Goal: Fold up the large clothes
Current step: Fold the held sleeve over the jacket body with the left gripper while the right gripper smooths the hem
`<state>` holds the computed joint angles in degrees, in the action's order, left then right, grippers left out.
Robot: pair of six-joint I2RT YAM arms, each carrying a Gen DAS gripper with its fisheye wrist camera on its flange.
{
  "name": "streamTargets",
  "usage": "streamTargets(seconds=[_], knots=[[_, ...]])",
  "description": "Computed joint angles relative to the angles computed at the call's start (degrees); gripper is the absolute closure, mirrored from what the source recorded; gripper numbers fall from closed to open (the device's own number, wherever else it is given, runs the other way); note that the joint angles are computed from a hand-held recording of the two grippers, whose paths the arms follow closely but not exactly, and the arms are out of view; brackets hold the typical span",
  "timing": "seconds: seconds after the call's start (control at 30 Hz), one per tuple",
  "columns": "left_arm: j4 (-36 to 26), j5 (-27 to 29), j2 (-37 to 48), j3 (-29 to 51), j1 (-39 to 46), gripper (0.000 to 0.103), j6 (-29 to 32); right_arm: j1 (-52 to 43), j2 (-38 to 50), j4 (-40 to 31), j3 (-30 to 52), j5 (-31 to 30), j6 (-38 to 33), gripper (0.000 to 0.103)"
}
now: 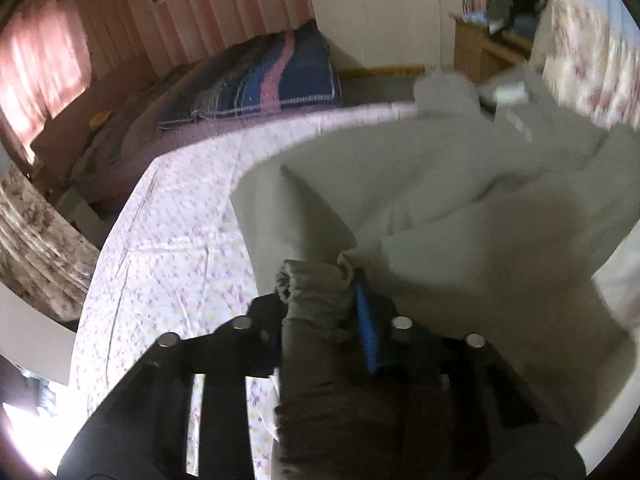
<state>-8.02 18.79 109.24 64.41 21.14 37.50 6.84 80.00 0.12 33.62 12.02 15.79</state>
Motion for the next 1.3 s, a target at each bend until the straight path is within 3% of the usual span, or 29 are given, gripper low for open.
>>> streamTargets(seconds=[0.1, 0.2, 0.3, 0.33, 0.37, 0.43, 0.47, 0.53, 0.63, 0.73, 0.87, 0.97, 1.07, 1.13, 1.17, 1.2, 1.27, 1.3], knots=[[3.42, 2.2, -4.76, -2.4, -0.78, 0.084, -1.92, -0.37, -2.89, -1.82, 0.83, 2.22, -1.42, 0.098], [5.66, 4.81, -10.11, -4.54, -1.65, 0.084, -4.73, -3.11, -6.34, -1.14, 0.03, 2.41, 0.52, 0.098], [5.66, -1.21, -8.41, -2.9, -5.61, 0.075, -3.62, -6.53, -4.2, -0.48, 1.35, 0.24, 1.02, 0.097], [5.36, -3.65, -6.28, -1.75, -6.64, 0.065, -3.3, -6.72, -1.88, -0.04, 2.13, 0.4, 0.4, 0.095], [5.29, -7.06, -3.33, -0.52, -7.66, 0.06, -2.79, -6.76, 1.76, -0.18, 3.46, 0.98, 0.01, 0.089], [7.04, -13.19, 2.66, 0.98, -8.52, 0.043, -3.49, -6.67, 6.43, -1.4, 5.36, 1.13, -0.73, 0.064], [7.55, -13.2, 3.44, 0.74, -8.07, 0.038, -3.52, -6.17, 7.64, -2.72, 6.0, 2.86, -0.77, 0.047], [8.45, -11.21, 2.89, -1.07, -6.03, 0.022, -3.92, -6.4, 4.52, -3.25, 4.23, 2.96, 0.26, 0.037], [5.77, -6.31, -1.35, -2.89, -2.17, 0.01, -3.27, -7.27, -5.77, -6.57, 0.59, -1.49, 1.37, 0.028], [2.86, -0.19, -6.77, -5.12, 2.61, 0.005, -2.74, -2.96, -18.16, -13.04, -2.61, -1.83, 3.25, 0.023], [-2.93, 6.54, -11.17, -8.31, 5.89, 0.003, -1.78, 6.77, -23.76, -15.85, -5.51, 0.12, 7.03, 0.023], [1.78, 4.93, -12.43, -13.95, 4.5, 0.003, 0.2, 14.88, -16.91, -12.84, -6.01, 6.91, 7.17, 0.023], [6.96, 3.23, -10.23, -16.52, 2.5, 0.003, 0.05, 16.76, -9.76, -8.51, -6.27, 9.45, 5.95, 0.026], [7.28, 1.71, -6.65, -14.39, 1.35, 0.003, -1.28, 15.79, -6.1, -5.67, -6.65, 9.73, 4.33, 0.05], [6.47, 1.59, -5.49, -13.43, 1.29, 0.004, -1.82, 14.89, -5.37, -5.36, -6.72, 8.13, 4.35, 0.073], [6.35, 1.59, -4.2, -12.59, 0.98, 0.008, -2.48, 13.8, -5.19, -5.16, -6.83, 6.83, 4.43, 0.084], [6.06, 1.6, -2.97, -11.52, 0.24, 0.025, -2.38, 12.6, -7.56, -4.87, -8.07, 5.08, 4.69, 0.094], [5.27, 1.99, -3.21, -11.66, 0.13, 0.044, -2.03, 12.65, -8.86, -5.12, -8.65, 4.93, 4.83, 0.098]])
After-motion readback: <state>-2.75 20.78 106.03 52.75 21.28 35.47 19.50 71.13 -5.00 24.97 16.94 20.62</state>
